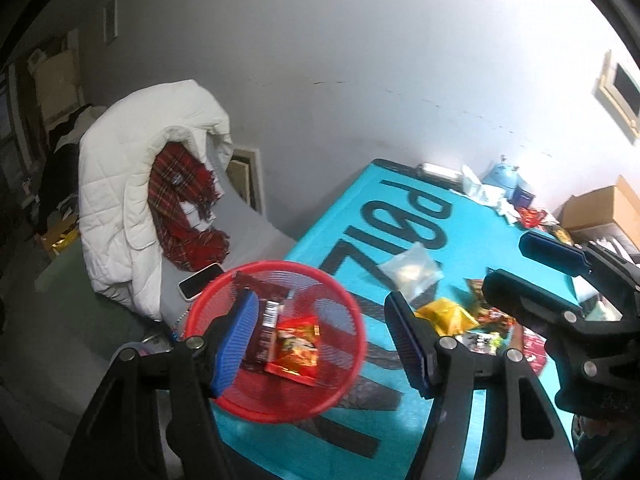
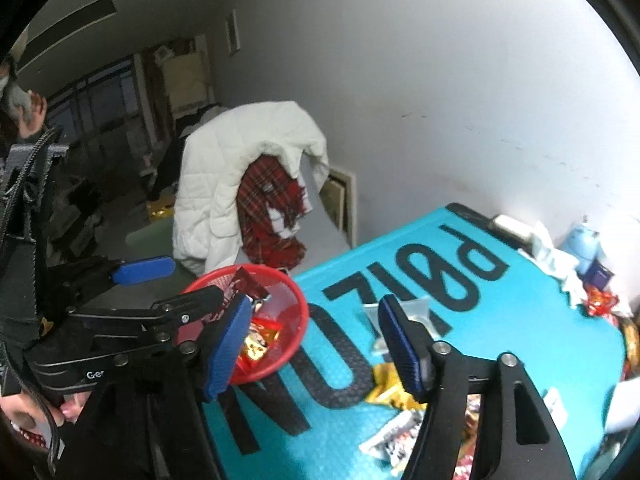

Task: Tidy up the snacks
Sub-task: 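Move both grippers back over the snack pile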

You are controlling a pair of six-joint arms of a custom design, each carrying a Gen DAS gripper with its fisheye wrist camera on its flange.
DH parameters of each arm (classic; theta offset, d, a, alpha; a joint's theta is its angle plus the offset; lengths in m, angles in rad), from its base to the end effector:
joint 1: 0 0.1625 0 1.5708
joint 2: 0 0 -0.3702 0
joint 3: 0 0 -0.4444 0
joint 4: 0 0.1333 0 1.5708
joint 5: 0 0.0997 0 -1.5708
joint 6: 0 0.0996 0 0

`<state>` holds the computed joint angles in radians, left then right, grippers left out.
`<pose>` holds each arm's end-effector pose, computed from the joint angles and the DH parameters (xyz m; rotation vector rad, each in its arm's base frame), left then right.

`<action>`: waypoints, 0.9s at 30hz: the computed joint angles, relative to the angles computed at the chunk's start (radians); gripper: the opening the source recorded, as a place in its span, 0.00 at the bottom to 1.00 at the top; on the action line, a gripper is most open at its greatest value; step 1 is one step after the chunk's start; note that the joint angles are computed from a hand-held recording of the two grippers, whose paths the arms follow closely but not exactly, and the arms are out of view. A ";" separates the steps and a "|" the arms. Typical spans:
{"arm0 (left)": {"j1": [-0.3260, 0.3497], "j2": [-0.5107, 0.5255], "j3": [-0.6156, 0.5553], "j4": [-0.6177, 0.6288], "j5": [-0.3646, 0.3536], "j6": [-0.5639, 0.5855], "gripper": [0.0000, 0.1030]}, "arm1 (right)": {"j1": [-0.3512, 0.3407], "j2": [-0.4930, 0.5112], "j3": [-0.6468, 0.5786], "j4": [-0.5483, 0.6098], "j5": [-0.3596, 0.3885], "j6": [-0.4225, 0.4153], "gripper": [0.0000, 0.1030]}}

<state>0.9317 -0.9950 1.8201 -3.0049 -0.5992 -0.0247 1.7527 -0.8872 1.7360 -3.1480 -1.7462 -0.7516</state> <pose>-0.1950 -0.6238 0.1575 0.3175 2.2088 -1.0328 0.2347 -0.6352 0.1092 1.1059 -2.3909 0.8981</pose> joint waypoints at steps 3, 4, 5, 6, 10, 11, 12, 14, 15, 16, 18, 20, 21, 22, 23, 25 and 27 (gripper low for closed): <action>-0.020 0.002 0.014 -0.010 -0.016 0.006 0.63 | -0.003 -0.037 0.047 -0.051 -0.026 0.000 0.71; -0.025 0.002 0.020 -0.014 -0.020 0.007 0.64 | -0.006 -0.050 0.063 -0.067 -0.032 0.001 0.72; -0.031 0.004 0.024 -0.017 -0.025 0.008 0.70 | -0.009 -0.064 0.081 -0.082 -0.040 0.005 0.73; -0.036 0.007 0.028 -0.026 -0.032 0.012 0.73 | -0.009 -0.073 0.091 -0.089 -0.049 0.010 0.73; -0.055 0.020 0.044 -0.057 -0.069 0.037 0.76 | -0.021 -0.116 0.146 -0.128 -0.089 0.028 0.73; -0.056 0.021 0.047 -0.054 -0.077 0.036 0.76 | -0.025 -0.124 0.156 -0.135 -0.096 0.031 0.73; -0.058 0.025 0.049 -0.044 -0.092 0.032 0.76 | -0.029 -0.132 0.165 -0.140 -0.100 0.033 0.73; -0.060 0.033 0.047 -0.025 -0.115 0.024 0.76 | -0.039 -0.151 0.189 -0.152 -0.109 0.042 0.74; -0.061 0.037 0.047 -0.019 -0.126 0.021 0.76 | -0.043 -0.157 0.195 -0.155 -0.114 0.047 0.74; -0.060 0.041 0.047 -0.013 -0.137 0.019 0.76 | -0.048 -0.165 0.206 -0.161 -0.120 0.053 0.74; -0.062 0.050 0.046 0.001 -0.152 0.013 0.76 | -0.059 -0.176 0.222 -0.171 -0.126 0.060 0.73; -0.065 0.058 0.048 0.000 -0.160 0.015 0.76 | -0.073 -0.190 0.241 -0.181 -0.134 0.072 0.74; -0.065 0.060 0.049 0.001 -0.162 0.016 0.76 | -0.076 -0.192 0.244 -0.183 -0.137 0.076 0.74; -0.066 0.065 0.049 0.005 -0.168 0.013 0.76 | -0.082 -0.195 0.248 -0.184 -0.140 0.082 0.74; -0.067 0.069 0.048 0.006 -0.173 0.011 0.76 | -0.089 -0.201 0.256 -0.187 -0.142 0.089 0.73; -0.065 0.076 0.048 0.017 -0.191 0.009 0.76 | -0.102 -0.208 0.268 -0.188 -0.144 0.100 0.74; -0.063 0.084 0.045 0.027 -0.200 0.006 0.76 | -0.113 -0.212 0.274 -0.184 -0.148 0.114 0.74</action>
<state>0.8685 -0.9106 1.8648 -2.9775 -0.7996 -0.0188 1.6396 -1.0993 2.0103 -3.3320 -1.8944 -0.6380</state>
